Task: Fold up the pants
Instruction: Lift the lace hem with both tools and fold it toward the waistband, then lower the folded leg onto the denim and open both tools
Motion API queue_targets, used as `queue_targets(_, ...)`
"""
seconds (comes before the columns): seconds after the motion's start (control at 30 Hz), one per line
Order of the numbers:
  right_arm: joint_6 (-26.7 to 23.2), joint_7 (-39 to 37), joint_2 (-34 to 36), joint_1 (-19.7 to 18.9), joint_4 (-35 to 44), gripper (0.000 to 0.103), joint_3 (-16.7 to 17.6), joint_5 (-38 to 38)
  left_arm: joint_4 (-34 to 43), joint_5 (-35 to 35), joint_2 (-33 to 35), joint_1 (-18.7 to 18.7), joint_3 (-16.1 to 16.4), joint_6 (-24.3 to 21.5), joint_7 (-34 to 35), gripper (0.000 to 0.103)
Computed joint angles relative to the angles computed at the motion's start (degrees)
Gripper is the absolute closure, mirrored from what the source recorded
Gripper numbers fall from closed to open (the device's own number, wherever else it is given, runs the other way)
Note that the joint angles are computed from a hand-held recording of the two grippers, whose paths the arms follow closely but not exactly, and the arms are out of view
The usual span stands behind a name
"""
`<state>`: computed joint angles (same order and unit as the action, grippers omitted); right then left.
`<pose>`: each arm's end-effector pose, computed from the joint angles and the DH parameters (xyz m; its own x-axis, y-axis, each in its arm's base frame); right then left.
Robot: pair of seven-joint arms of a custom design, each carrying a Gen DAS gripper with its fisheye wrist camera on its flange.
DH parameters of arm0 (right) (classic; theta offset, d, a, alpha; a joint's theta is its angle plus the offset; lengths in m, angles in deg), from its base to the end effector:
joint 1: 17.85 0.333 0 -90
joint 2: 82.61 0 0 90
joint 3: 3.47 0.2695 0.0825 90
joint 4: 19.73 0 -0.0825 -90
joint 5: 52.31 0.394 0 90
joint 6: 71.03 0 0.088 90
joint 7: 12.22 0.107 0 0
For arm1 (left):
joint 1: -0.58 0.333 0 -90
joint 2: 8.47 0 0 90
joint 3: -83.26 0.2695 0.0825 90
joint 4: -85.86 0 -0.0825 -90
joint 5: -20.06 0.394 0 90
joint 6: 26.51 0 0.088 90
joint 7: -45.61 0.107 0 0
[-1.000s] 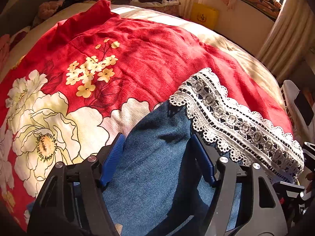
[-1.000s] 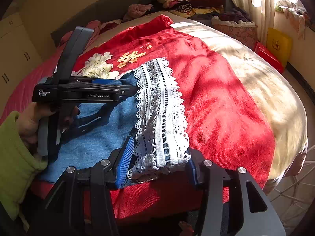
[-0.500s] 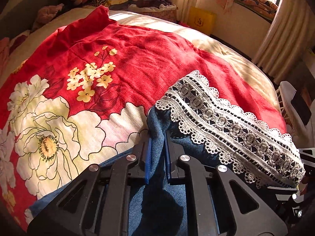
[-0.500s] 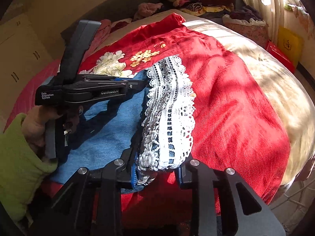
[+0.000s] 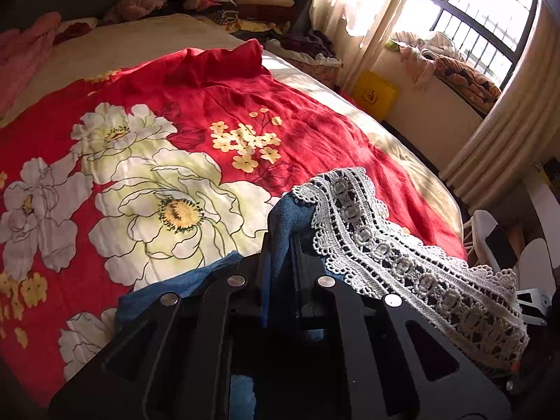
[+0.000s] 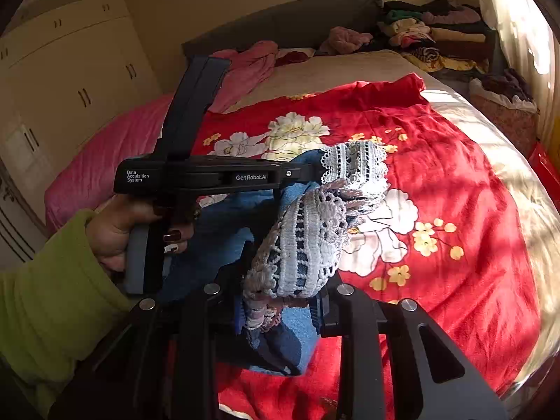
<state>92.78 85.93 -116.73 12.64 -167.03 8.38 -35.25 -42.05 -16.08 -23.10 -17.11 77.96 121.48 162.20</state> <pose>0.3405 0.2961 0.5172 0.4537 -0.8517 -0.2622 -0.6744 -0.1358 -0.7258 0.4989 -0.2025 0.4933 -0.4896 -0.8276 0.2746 -0.7488 0.2377 -0.6187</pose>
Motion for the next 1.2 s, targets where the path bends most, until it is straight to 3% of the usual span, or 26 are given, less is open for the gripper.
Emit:
queue_targets(0.23,-2.18,1.16,9.36,-1.98,7.76,0.077,6.36,-9.04,-6.97,-3.93,-4.19,2.32,3.56,-1.10,-2.49,0.095)
queue_targets(0.4,-5.72,0.30,14.40,-2.10,13.59,0.077,10.03,-19.61,-11.44,-6.64,-10.69,3.92,6.71,-1.07,-3.68,0.092)
queue_targets(0.57,-8.51,-6.30,18.67,4.47,16.02,0.077,7.23,-17.17,-15.79,-5.89,-17.21,5.77,9.95,0.29,-6.60,0.092)
queue_targets(0.67,-8.88,-8.63,19.64,6.53,16.07,0.075,6.70,-15.77,-18.11,-4.93,-19.99,5.85,11.64,0.53,-7.68,0.087)
queue_targets(0.83,-6.78,-16.36,15.63,10.83,12.62,0.058,1.33,-0.95,-20.56,-4.51,-22.57,4.29,13.64,-0.25,-7.93,0.078)
queue_targets(0.97,-3.08,-10.24,12.53,5.16,10.54,0.044,1.73,-0.34,-20.64,-6.89,-22.43,2.43,15.66,-1.40,-7.18,0.073)
queue_targets(1.03,-2.76,-3.96,12.81,0.76,11.00,0.044,2.49,-2.16,-20.26,-9.29,-22.14,1.52,16.56,-2.21,-6.20,0.071)
queue_targets(1.13,-3.85,0.13,17.58,-2.27,15.30,0.044,0.37,-1.90,-19.64,-10.34,-21.41,1.95,15.48,-2.80,-5.81,0.059)
queue_targets(1.2,-5.53,0.57,22.03,-3.29,19.71,0.044,-0.86,-2.03,-18.96,-8.80,-20.05,3.19,13.58,-2.79,-7.58,0.044)
